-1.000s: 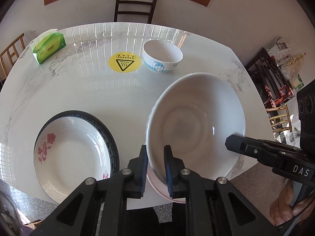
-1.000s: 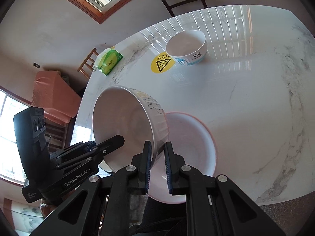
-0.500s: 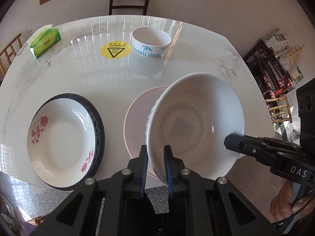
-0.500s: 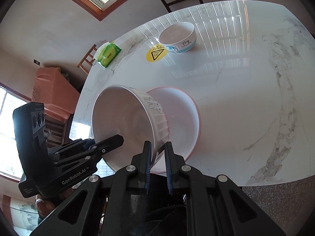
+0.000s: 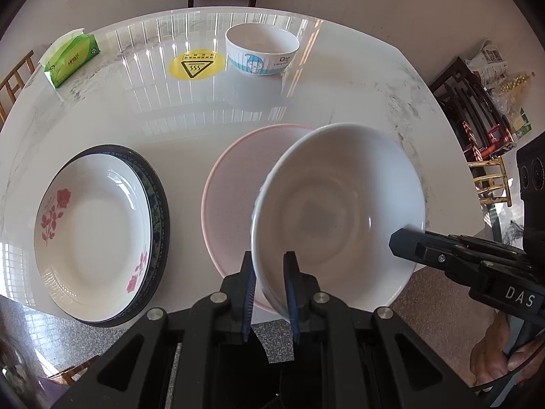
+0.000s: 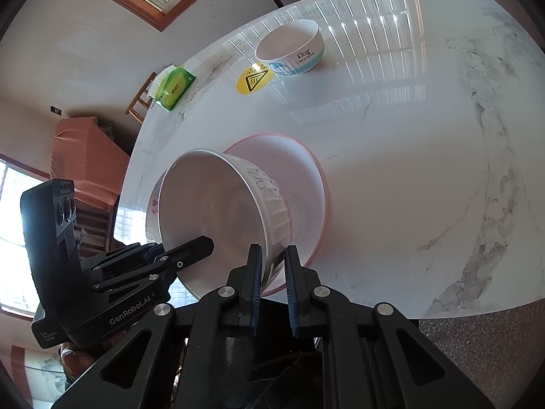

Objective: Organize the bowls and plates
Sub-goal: 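Carry the Rabbit bowl over the pink bowl and lower it inside, then open the left gripper and move it toward the blue dog-print bowl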

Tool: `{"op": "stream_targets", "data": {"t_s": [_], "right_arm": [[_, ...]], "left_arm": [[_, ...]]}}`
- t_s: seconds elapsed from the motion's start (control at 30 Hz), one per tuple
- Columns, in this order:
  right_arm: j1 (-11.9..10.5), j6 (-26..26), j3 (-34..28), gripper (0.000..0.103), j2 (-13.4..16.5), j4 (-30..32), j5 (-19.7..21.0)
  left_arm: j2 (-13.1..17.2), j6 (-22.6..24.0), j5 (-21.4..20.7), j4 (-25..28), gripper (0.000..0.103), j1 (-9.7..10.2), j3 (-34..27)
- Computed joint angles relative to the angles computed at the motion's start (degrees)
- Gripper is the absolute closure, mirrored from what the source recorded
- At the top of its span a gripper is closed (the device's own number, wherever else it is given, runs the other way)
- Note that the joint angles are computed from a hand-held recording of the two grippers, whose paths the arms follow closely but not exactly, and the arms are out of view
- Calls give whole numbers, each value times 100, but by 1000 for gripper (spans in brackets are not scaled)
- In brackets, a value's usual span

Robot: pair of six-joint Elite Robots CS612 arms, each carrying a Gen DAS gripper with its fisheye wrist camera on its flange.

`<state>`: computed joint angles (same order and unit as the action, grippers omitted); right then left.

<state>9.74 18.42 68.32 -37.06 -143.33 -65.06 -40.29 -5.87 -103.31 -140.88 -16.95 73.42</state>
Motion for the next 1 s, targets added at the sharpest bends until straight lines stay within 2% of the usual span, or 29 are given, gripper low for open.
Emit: {"op": "stream_targets", "data": {"t_s": [0.67, 1.0], "right_arm": [[-15, 47, -141, 90, 123, 156, -23], [-27, 88, -199, 90, 164, 201, -6]], "left_arm": [[119, -28, 59, 232, 86, -31, -162], [124, 28, 301, 190, 83, -75, -158]]}}
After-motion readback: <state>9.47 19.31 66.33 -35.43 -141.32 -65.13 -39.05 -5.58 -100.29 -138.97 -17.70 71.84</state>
